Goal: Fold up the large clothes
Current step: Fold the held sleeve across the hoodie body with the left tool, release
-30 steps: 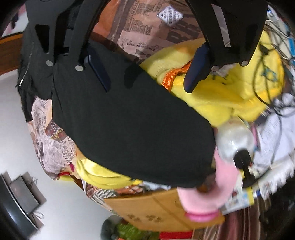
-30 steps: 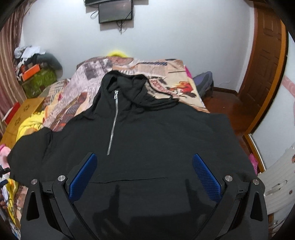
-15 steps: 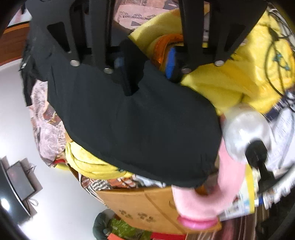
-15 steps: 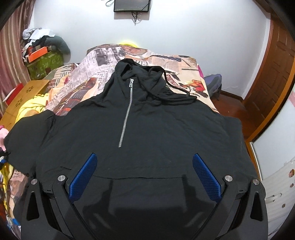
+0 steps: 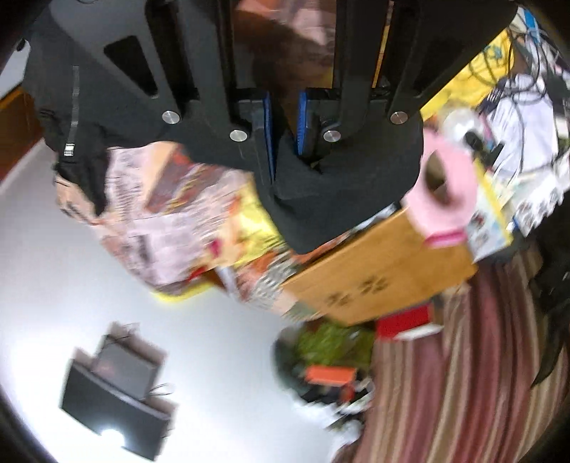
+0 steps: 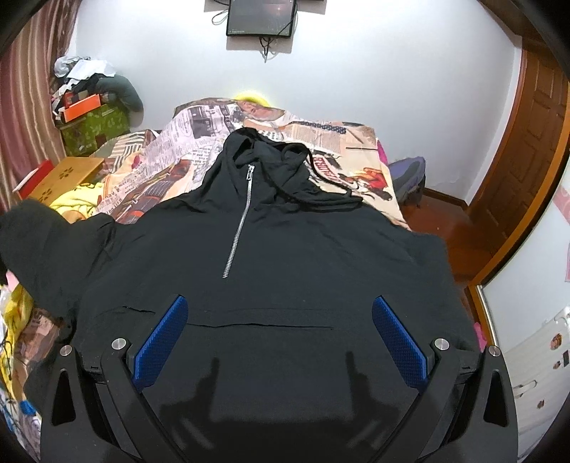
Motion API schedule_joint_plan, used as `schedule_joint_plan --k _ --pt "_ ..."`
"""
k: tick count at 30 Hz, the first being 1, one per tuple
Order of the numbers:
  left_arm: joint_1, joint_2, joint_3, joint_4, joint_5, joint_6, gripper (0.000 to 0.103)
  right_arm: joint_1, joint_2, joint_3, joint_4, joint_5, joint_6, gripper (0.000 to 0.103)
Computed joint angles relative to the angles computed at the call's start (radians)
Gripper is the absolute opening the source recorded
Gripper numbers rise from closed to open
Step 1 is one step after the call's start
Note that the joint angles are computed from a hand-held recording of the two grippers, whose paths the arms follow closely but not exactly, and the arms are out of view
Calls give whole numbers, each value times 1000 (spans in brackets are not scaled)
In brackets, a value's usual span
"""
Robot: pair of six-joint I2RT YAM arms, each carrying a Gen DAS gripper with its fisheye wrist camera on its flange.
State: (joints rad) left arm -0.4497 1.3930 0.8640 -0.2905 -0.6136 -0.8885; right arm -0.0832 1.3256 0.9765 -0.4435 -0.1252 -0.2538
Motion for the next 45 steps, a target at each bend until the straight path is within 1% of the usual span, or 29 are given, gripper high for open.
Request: schedule_joint_plan --k 4,7,9,13,17,19,23,25,26,31,35,37,38,39,40,41,45 --pt "-89 91 169 -5 -7 55 7 -41 5 6 8 -74 -28 103" --pt "-140 168 269 22 21 96 7 -57 -2 3 31 -78 -48 103" --pt "-182 247 358 34 34 127 7 -72 -7 4 37 -81 -63 103" --pt "-259 427 562 -1 89 176 7 -109 -18 -7 55 -100 -82 103" --pt "-328 616 783 -72 158 221 7 -154 -16 -19 52 -134 -95 103" --pt "-352 687 862 -96 208 227 7 -175 -13 -21 45 -149 -108 103" --pt "-402 868 1089 -236 292 250 7 -210 -22 -38 53 -163 -129 103" --pt "-419 942 1176 -293 334 252 7 -228 -28 -42 53 -172 -139 103" --pt "-426 968 1197 -305 360 245 7 -237 -34 -42 45 -177 -144 103" --pt "-471 1046 1253 -351 387 207 8 -284 -3 -12 -3 -234 -149 103" --pt "-482 1031 1202 -342 432 190 11 -297 -1 -6 -31 -252 -159 103" --pt "-488 1002 1154 -325 442 193 17 -298 -15 -11 -32 -260 -166 103" --pt "-491 976 1118 -312 446 196 26 -293 -18 -9 -33 -260 -168 103" --pt "-490 955 1093 -305 452 203 40 -286 -18 -6 -31 -259 -169 103" --pt "-491 933 1070 -301 452 206 46 -274 -22 -5 -30 -255 -167 103" --pt "-493 909 1042 -290 445 209 48 -263 -23 -4 -27 -250 -165 103" --pt "-499 788 912 -260 374 225 49 -202 -35 -4 -22 -235 -157 103"
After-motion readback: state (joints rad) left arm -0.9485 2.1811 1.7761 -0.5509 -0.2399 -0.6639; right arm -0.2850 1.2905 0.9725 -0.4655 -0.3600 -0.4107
